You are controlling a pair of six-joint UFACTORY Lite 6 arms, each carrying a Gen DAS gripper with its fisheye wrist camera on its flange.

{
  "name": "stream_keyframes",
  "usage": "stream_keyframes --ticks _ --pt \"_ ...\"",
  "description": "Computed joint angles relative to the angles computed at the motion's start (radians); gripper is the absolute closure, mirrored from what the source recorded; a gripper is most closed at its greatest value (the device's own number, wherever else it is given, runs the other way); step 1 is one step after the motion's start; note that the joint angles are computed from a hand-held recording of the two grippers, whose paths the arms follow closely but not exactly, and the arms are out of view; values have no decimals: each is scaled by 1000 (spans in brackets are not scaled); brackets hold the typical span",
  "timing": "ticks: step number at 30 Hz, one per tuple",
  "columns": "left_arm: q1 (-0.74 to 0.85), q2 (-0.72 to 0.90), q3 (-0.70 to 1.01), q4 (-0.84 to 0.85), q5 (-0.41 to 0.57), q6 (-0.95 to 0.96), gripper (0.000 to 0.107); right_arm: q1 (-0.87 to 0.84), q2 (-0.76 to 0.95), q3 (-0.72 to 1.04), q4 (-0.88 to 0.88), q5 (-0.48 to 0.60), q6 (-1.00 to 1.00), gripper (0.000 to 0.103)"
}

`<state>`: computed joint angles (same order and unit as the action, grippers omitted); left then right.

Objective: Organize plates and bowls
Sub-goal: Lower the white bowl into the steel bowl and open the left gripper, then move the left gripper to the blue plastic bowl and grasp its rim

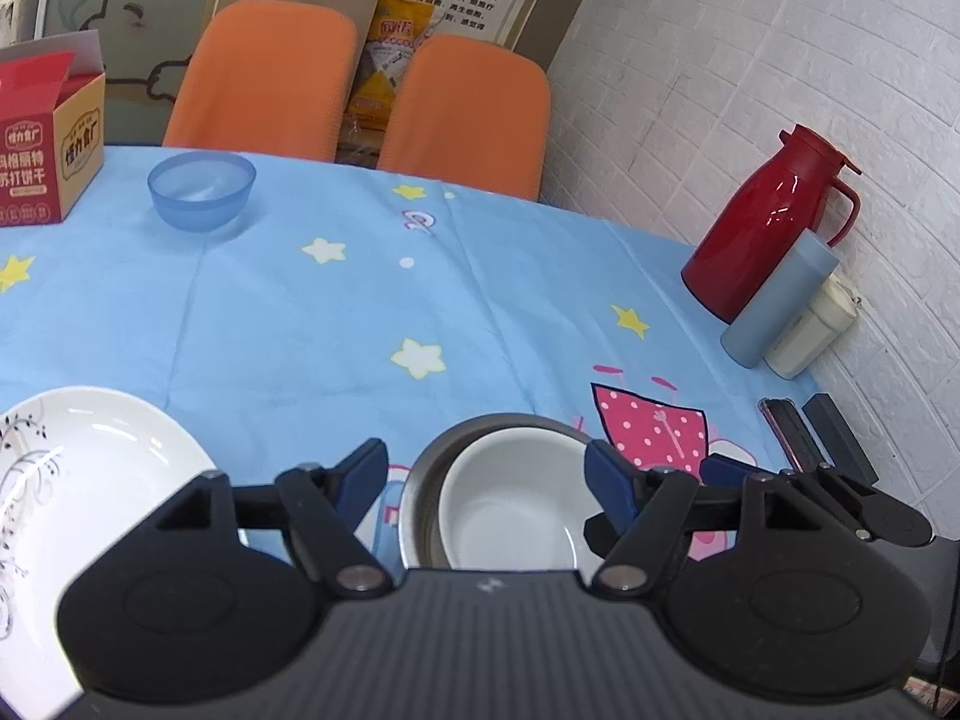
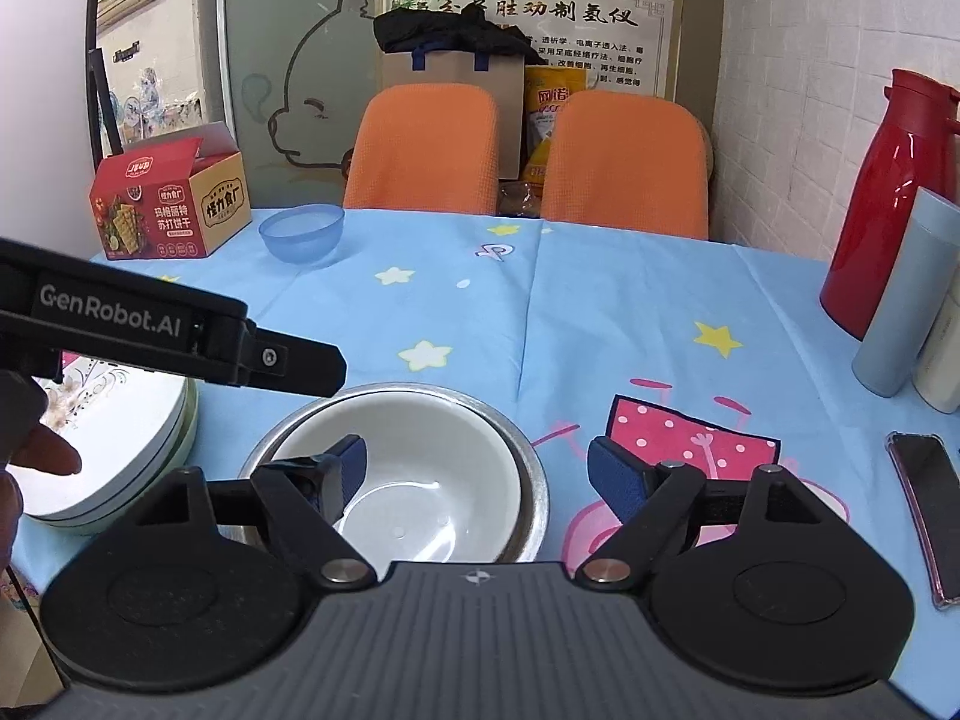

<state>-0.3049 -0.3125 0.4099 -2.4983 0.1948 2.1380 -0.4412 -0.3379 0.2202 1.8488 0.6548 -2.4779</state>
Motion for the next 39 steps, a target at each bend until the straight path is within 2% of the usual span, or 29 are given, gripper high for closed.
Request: stream_keyframes --ticks 1,12,15,20,23,27,29,32,36,39 --pt "8 3 1 2 0 3 35 14 -1 1 9 -9 -5 0" --pt "265 90 80 504 91 -363 34 221 67 112 137 -117 1 0" --pt "338 140 131 566 116 -390 34 292 108 165 187 -149 -12 0" --pt "505 256 239 671 191 -419 34 390 232 281 272 -181 -47 0" --pt "607 357 333 712 224 -428 34 439 347 390 254 -196 14 0" --pt "687 565 552 770 221 -496 34 523 542 598 236 -235 117 0" --pt "703 680 686 827 220 -584 34 568 661 742 188 -260 216 0" --pt "704 907 982 1024 231 -864 34 643 868 1026 13 -313 494 0" --pt "679 1181 1361 1303 225 -1211 34 727 1141 1420 -356 -410 912 0" --pt "661 1364 1626 1520 261 -1472 34 754 1333 1680 -663 -399 1226 0"
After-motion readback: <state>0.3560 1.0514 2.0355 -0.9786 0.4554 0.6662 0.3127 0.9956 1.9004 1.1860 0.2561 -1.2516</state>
